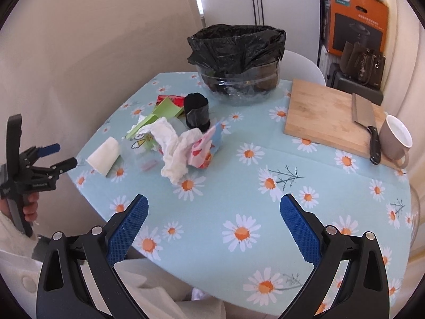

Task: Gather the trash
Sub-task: 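Move both tools toward the trash pile on the table, then grasp the white paper cup with the left tool while the right tool grasps the pink juice box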

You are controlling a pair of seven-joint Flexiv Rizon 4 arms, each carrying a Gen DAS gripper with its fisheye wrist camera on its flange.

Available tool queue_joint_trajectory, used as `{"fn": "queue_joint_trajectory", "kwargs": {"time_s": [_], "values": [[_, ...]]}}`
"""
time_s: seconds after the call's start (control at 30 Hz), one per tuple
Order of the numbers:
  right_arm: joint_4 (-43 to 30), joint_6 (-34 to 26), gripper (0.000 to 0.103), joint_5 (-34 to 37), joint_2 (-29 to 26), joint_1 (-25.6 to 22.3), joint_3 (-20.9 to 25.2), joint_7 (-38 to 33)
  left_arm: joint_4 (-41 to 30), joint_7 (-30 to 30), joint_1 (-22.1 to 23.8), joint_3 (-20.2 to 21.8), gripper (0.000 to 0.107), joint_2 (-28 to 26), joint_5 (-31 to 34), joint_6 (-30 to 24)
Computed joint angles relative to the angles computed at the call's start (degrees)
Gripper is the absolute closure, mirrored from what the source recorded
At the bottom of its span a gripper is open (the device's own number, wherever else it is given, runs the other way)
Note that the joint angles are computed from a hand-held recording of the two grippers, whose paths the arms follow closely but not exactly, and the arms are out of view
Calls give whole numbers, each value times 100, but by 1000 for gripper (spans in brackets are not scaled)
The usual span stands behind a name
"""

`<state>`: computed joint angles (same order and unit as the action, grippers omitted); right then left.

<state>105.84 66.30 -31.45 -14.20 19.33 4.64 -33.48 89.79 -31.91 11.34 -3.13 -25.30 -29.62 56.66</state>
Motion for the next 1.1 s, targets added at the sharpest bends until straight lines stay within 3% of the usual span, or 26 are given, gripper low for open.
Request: {"fn": "queue_joint_trajectory", "kwargs": {"time_s": [0.1,0.7,1.1], "values": [[-249,-174,8,56,-177,-18,-29,-197,-284,-185,-47,88,9,-207,215,-152],[-2285,-1210,8,2038,-1485,-299,302,-2276,-2458,-1058,-55,201,9,-1534,1178,-1829],[-3633,-2068,8,2780,-2279,-435,382,-2921,-3384,-900,-151,243,10,-2154,1699,-2593]]}}
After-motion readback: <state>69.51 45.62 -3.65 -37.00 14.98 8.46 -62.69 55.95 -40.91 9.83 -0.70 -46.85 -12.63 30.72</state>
